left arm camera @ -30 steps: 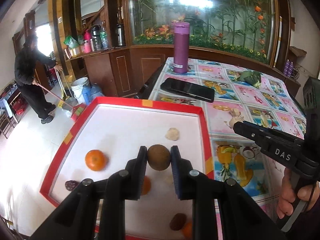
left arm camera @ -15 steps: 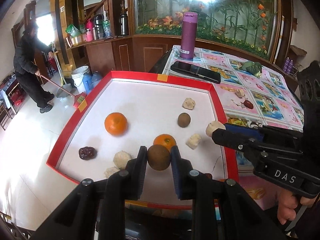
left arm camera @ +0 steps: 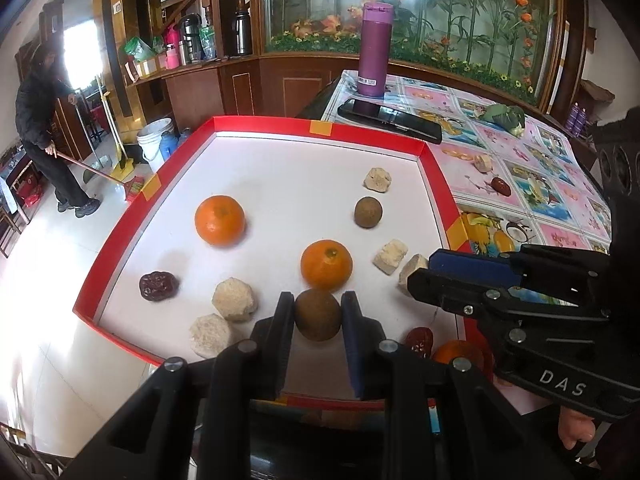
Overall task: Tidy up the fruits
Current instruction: 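Carry both items over the red tray and open the right gripper, then lower the brown round fruit into the tray and open the left gripper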
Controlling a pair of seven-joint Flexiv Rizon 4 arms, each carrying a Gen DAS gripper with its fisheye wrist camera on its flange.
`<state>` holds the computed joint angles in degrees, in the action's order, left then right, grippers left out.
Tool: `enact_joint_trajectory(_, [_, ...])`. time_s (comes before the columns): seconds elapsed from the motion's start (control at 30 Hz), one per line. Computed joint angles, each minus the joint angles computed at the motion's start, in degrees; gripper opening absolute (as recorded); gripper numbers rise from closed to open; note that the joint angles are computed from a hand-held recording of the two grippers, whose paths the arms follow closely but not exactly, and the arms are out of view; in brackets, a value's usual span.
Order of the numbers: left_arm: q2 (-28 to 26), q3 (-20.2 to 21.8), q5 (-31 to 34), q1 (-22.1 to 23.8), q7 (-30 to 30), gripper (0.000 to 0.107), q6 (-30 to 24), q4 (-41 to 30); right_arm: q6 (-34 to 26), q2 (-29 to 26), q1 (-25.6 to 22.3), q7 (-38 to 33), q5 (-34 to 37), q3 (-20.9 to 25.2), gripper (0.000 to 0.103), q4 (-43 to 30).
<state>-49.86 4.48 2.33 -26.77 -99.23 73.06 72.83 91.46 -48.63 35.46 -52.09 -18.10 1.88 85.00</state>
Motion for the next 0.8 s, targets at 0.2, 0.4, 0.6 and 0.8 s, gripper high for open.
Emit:
enact_joint_trajectory(0.2, [-0.55,-0.35,-0.22,0.25,0.26,0.026,-1.23,-0.55,0.0,-0.24,-0.85,-0.8,0.05,1.25,0.021,-0.3])
enact_joint_trajectory(0.4, [-0.93,-0.41,-0.22,0.35,0.0,0.026,-2.7,-1.17,0.09,-0.32,-1.12,-1.29,0.36,1.75,0.021,-0.38])
enact_joint_trajectory(0.6, [-1.0,-0.02,0.41,0.12,-0.5,0.026,-3.17,-1.67,0.19,-0.44,-1.71,-2.11,0.54,2.7,0.021,-0.47])
enact_joint_trajectory(0.8, [-1.17,0.68,1.26,-0.37,-1.66,0.026,-3.72,-2.27,0.24,-0.54,-2.01,-2.49,0.86,3.2,0.021,-0.6])
